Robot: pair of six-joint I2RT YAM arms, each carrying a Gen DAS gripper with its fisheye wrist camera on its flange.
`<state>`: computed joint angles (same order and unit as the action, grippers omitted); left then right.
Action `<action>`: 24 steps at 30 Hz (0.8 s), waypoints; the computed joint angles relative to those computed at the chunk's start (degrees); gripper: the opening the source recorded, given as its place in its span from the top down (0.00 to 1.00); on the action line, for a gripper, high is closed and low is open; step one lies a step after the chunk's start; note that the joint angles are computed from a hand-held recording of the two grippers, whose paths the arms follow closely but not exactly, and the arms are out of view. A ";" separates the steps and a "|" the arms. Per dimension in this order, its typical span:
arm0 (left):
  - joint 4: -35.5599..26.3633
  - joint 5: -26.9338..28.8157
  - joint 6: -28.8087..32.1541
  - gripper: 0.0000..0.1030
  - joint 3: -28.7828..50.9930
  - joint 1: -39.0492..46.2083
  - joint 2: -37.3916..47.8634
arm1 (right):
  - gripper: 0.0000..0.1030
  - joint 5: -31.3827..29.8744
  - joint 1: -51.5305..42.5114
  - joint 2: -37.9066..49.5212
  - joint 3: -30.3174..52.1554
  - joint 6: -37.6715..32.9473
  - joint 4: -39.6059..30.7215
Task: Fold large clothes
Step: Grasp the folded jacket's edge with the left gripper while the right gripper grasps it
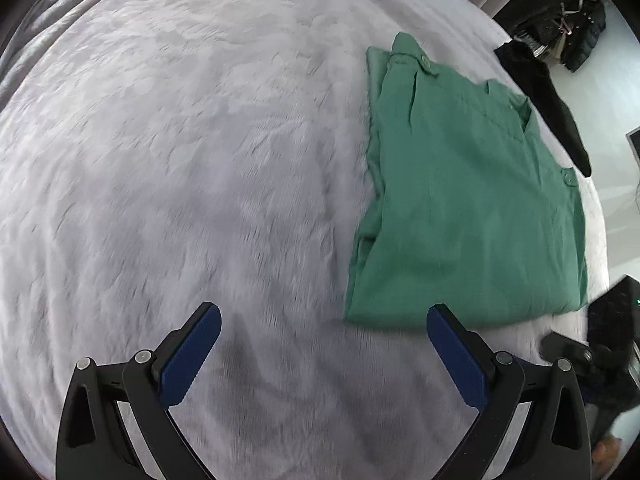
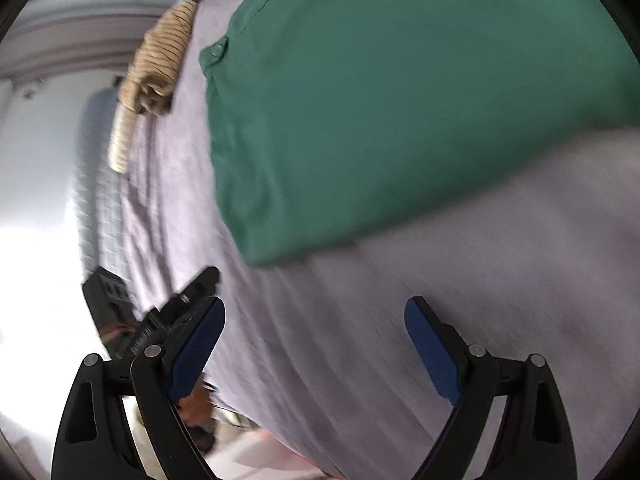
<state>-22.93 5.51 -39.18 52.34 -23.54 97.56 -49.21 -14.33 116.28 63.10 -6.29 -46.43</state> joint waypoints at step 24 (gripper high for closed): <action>16.91 32.85 -2.54 0.00 18.07 6.42 22.40 | 0.93 -16.54 0.03 -0.05 2.44 11.07 15.22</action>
<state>-6.02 38.36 -41.72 70.41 -17.12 119.95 -65.75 -14.31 116.24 65.54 4.79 -31.21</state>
